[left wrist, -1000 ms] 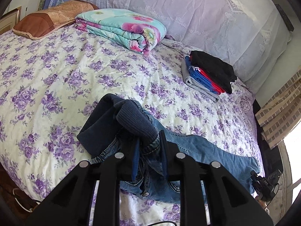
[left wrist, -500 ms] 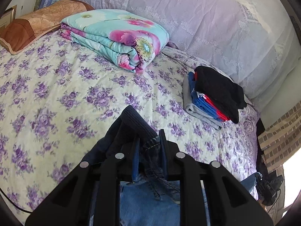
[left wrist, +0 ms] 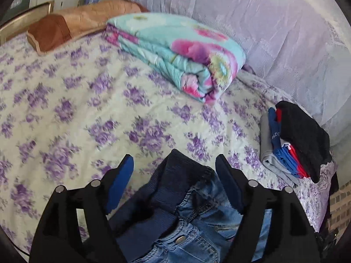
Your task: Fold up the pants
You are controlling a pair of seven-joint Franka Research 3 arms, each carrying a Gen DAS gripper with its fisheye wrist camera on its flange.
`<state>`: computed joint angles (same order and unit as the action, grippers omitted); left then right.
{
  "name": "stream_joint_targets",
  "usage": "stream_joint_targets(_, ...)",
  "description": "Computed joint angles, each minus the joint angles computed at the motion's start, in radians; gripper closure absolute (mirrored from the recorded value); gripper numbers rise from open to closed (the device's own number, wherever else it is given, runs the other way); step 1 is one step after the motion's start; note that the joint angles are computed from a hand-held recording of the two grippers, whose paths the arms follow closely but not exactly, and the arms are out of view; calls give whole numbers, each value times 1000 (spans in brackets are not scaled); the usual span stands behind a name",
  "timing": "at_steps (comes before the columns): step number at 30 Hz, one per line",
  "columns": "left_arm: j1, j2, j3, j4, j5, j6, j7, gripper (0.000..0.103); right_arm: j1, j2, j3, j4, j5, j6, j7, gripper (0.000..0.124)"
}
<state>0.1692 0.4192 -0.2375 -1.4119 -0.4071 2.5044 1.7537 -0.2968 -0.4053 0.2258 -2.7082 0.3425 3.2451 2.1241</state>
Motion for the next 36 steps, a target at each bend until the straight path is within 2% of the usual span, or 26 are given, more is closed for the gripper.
stream_joint_targets(1, 15, -19, -9, -16, -11, 2, 42, 21, -60, -46, 69, -23, -8, -15, 15, 64)
stream_joint_targets(2, 21, -34, -6, -28, -6, -5, 67, 20, -100, -92, 110, -44, -45, -36, 47, 60)
stream_joint_targets(3, 23, -48, 4, -43, 2, -9, 78, 20, -105, -133, 128, -63, -38, -57, 34, 60)
stream_joint_targets(4, 23, -58, 14, -56, 12, -18, 83, 20, -75, -164, 113, -82, -23, -68, 12, 60)
stream_joint_targets(5, 26, -66, 25, -69, 21, -32, 89, 20, -41, -195, 81, -105, -52, -85, 31, 60)
stream_joint_targets(6, 33, -72, 34, -81, 25, -54, 93, 20, -28, -225, 75, -125, -53, -105, 46, 59)
stream_joint_targets(9, 87, -116, 46, -154, -51, -107, 147, 20, 34, -277, 27, -176, -47, -136, 89, 59)
stream_joint_targets(13, 132, -227, 82, -307, -181, -113, 265, 20, 107, -290, -39, -230, -22, -117, 128, 52)
stream_joint_targets(15, 137, -284, 110, -376, -232, -132, 333, 20, 171, -265, -102, -250, 9, -76, 136, 49)
stream_joint_targets(16, 135, -305, 124, -402, -248, -148, 365, 20, 195, -249, -121, -259, 24, -45, 139, 49)
stream_joint_targets(20, 97, -329, 163, -446, -243, -221, 414, 20, 215, -196, -131, -248, 52, 33, 125, 44)
stream_joint_targets(25, 43, -287, 146, -422, -264, -234, 478, 20, 241, -126, -162, -205, 71, 82, 69, 46)
stream_joint_targets(26, 26, -272, 141, -418, -242, -199, 462, 23, 225, -117, -147, -197, 77, 79, 56, 52)
stream_joint_targets(27, 13, -254, 137, -412, -217, -170, 435, 46, 199, -113, -122, -189, 83, 70, 45, 66)
stream_joint_targets(28, 3, -236, 137, -400, -179, -158, 395, 65, 177, -113, -100, -186, 88, 64, 37, 74)
stream_joint_targets(29, 6, -225, 135, -394, -179, -150, 370, 68, 159, -117, -80, -188, 95, 66, 33, 90)
stream_joint_targets(30, 29, -223, 127, -388, -238, -171, 386, 77, 159, -126, -77, -195, 96, 86, 25, 108)
stream_joint_targets(31, 55, -226, 123, -383, -298, -210, 418, 80, 156, -140, -67, -201, 107, 104, 2, 112)
stream_joint_targets(32, 74, -240, 124, -392, -343, -230, 448, 81, 119, -161, -21, -206, 104, 113, -3, 112)
stream_joint_targets(35, 102, -308, 151, -462, -428, -251, 503, 82, -38, -233, 182, -198, 122, 90, -33, 113)
stream_joint_targets(36, 108, -326, 164, -482, -454, -260, 518, 82, -69, -248, 221, -191, 112, 70, -40, 113)
